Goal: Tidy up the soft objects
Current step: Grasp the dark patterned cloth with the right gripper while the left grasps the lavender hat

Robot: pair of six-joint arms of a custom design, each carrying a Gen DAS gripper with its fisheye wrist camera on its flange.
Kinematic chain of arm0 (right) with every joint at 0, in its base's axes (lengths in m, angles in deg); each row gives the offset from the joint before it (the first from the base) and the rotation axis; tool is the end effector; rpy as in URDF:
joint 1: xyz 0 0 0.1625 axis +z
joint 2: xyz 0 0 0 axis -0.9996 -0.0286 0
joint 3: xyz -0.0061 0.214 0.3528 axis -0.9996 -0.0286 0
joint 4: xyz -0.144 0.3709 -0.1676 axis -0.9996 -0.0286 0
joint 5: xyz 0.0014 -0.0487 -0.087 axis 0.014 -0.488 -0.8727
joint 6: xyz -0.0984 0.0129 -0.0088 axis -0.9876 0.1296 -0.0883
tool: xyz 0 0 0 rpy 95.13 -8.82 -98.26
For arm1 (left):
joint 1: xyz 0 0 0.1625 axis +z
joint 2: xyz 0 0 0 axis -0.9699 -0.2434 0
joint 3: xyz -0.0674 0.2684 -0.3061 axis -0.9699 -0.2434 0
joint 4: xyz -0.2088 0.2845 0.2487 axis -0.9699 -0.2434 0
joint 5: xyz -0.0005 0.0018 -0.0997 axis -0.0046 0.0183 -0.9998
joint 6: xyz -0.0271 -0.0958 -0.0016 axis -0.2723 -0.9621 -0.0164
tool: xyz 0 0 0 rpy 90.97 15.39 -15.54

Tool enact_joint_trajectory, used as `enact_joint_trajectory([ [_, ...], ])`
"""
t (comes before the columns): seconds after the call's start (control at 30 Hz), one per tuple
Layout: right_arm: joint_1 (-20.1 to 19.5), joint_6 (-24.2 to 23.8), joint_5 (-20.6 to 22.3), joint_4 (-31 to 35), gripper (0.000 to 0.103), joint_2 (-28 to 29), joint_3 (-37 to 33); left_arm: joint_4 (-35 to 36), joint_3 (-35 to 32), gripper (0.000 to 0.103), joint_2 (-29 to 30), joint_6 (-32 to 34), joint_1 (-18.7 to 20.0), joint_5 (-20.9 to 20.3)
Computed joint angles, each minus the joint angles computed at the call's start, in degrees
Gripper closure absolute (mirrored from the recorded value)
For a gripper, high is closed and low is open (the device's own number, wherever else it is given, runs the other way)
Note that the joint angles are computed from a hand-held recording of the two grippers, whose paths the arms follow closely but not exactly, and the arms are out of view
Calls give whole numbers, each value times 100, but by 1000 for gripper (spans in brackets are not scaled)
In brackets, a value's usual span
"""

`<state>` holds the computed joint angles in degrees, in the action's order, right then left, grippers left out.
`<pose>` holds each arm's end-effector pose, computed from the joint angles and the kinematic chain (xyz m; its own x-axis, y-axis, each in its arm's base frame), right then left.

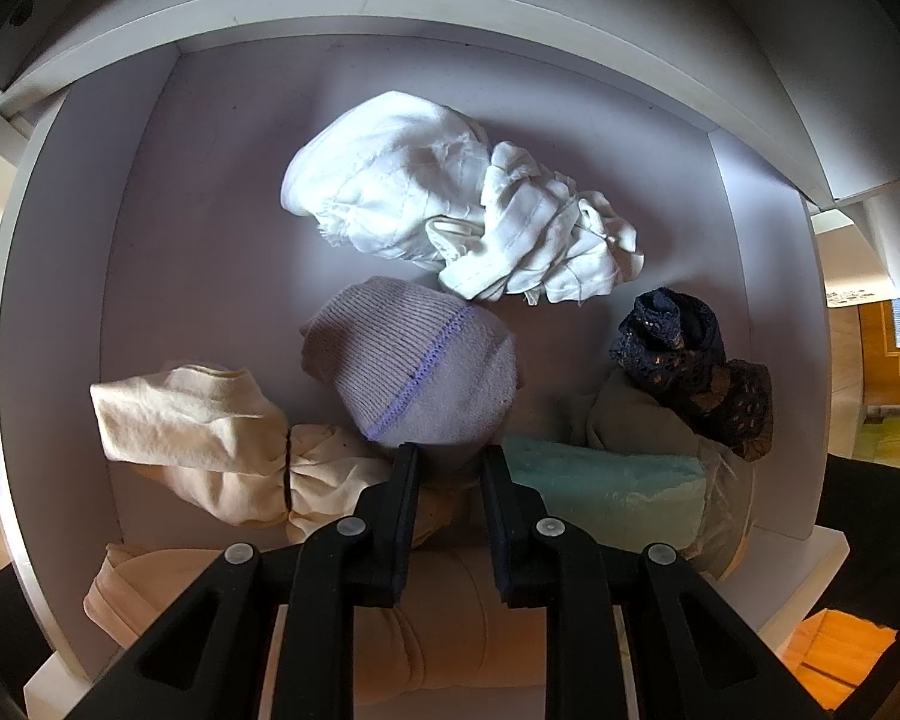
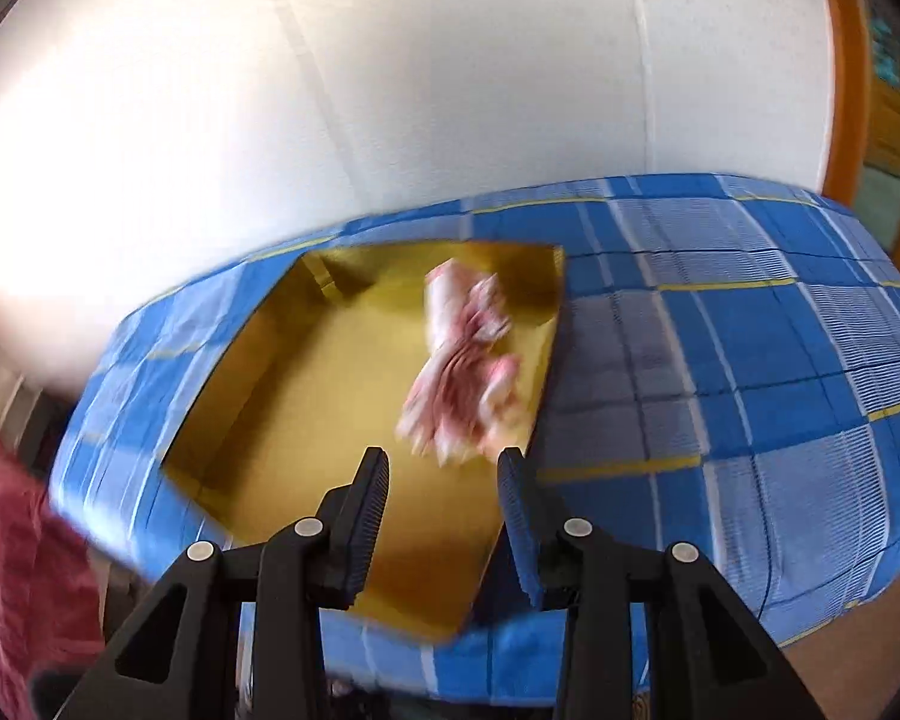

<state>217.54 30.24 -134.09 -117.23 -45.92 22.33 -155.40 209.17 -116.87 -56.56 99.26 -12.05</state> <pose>0.3317 -0.2835 0.5177 -0.8664 -0.2330 0.4416 -0.4399 0.7747 -0.4542 -0.3315 -0.3216 0.0825 -0.8646 -0.0427 -0.5006 0.0219 0.9922 -0.1224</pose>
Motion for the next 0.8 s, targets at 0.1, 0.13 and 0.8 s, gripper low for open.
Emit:
enact_joint_trajectory([
  [0.1, 127, -369, 215, 171, 63, -447, 423, 6, -6, 82, 16, 8, -25, 29],
  [0.13, 137, -509, 399, 357, 61, -630, 596, -1, 0, 82, 14, 6, -34, 37],
  [0.8, -841, 164, 237, 2416, 61, -1201, 2503, -421, 583, 84, -790, -263, -427, 191],
])
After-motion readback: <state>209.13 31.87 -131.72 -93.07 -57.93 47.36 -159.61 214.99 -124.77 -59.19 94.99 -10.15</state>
